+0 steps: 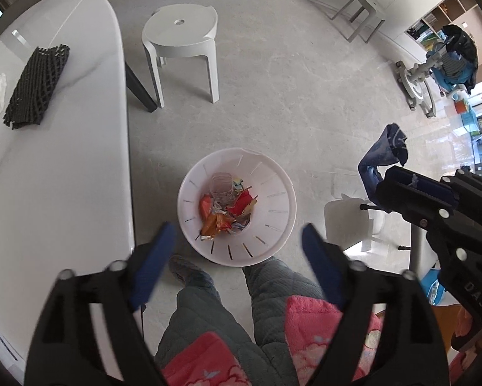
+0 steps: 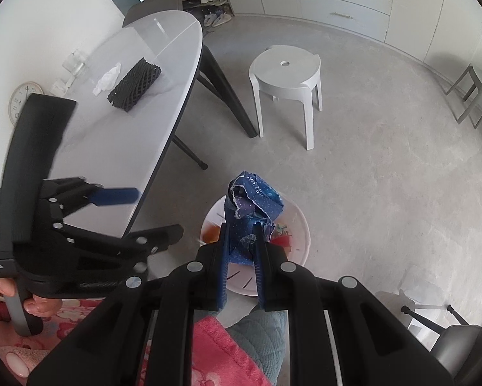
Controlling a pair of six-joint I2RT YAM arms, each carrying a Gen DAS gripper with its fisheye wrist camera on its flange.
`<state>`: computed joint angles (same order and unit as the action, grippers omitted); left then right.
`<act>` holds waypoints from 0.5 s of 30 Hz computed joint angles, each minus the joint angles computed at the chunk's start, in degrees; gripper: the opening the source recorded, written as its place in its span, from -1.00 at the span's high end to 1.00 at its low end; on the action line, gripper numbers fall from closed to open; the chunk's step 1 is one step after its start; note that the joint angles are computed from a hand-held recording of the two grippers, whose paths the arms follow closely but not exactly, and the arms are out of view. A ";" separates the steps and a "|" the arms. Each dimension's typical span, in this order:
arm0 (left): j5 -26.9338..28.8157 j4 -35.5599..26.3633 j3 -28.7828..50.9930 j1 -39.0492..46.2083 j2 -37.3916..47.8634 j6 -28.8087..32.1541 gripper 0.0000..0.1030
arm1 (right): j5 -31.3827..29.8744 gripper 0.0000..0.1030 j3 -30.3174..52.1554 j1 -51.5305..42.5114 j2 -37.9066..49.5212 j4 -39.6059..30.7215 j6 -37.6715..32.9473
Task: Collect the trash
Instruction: 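Carry bag and packet to the wastebasket and open both tools over it, then lift both open tools away from the wastebasket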
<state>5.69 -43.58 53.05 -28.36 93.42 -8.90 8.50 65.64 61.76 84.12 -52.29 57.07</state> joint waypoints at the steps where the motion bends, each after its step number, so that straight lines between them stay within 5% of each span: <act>1: -0.33 -0.58 0.18 0.38 -0.40 0.13 -0.66 | -0.06 0.70 0.19 -0.07 0.13 -0.14 -0.07; 15: -5.57 -2.76 -0.78 8.35 -10.84 3.01 -0.85 | -1.49 0.67 2.78 1.55 4.18 1.03 -0.40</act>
<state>0.12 -46.34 52.27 -20.01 82.58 -5.89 7.00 68.42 63.31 88.31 -51.26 56.66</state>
